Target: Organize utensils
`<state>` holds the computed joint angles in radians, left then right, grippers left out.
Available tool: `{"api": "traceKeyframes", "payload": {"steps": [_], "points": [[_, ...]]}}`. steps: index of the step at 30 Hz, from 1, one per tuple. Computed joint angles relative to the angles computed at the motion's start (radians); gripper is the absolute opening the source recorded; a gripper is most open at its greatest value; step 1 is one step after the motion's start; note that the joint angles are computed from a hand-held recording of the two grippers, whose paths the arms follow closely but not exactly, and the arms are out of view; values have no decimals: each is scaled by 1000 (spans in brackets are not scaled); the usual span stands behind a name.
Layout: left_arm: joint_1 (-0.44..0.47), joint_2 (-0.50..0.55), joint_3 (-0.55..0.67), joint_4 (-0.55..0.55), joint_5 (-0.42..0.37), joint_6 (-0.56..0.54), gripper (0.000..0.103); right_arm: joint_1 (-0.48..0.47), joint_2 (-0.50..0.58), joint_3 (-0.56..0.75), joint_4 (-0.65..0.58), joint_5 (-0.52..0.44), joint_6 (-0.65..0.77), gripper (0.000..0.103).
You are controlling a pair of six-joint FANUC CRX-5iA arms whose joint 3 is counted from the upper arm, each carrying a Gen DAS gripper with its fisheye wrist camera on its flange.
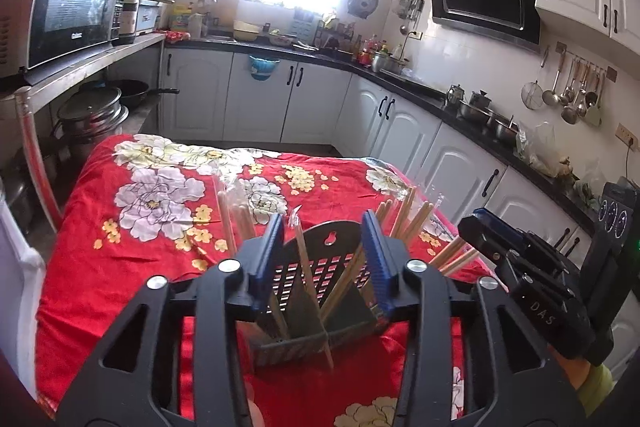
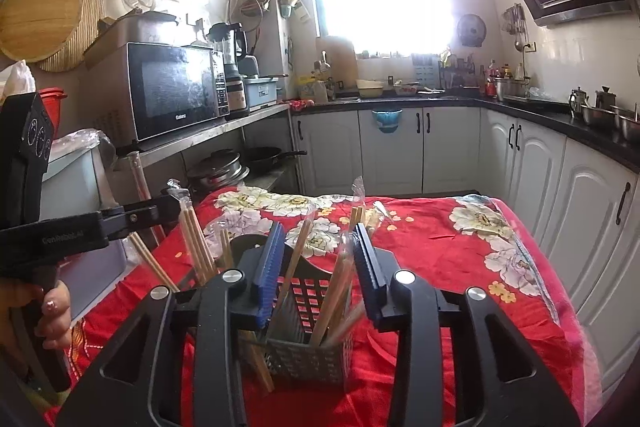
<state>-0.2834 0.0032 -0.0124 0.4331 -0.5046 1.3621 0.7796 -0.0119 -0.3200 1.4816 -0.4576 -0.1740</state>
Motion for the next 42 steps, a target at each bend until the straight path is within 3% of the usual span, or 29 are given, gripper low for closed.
{"api": "traceKeyframes", "payload": {"steps": [16, 29, 42], "points": [[-10, -128, -100, -76, -21, 70, 69, 89, -89, -79, -51, -83, 43, 52], [-23, -210, -213, -110, -28, 119, 92, 190, -138, -164, -84, -166, 46, 79], [-46, -239, -276, -168, -51, 187, 92, 260, -148, -224, -127, -214, 32, 90]]}}
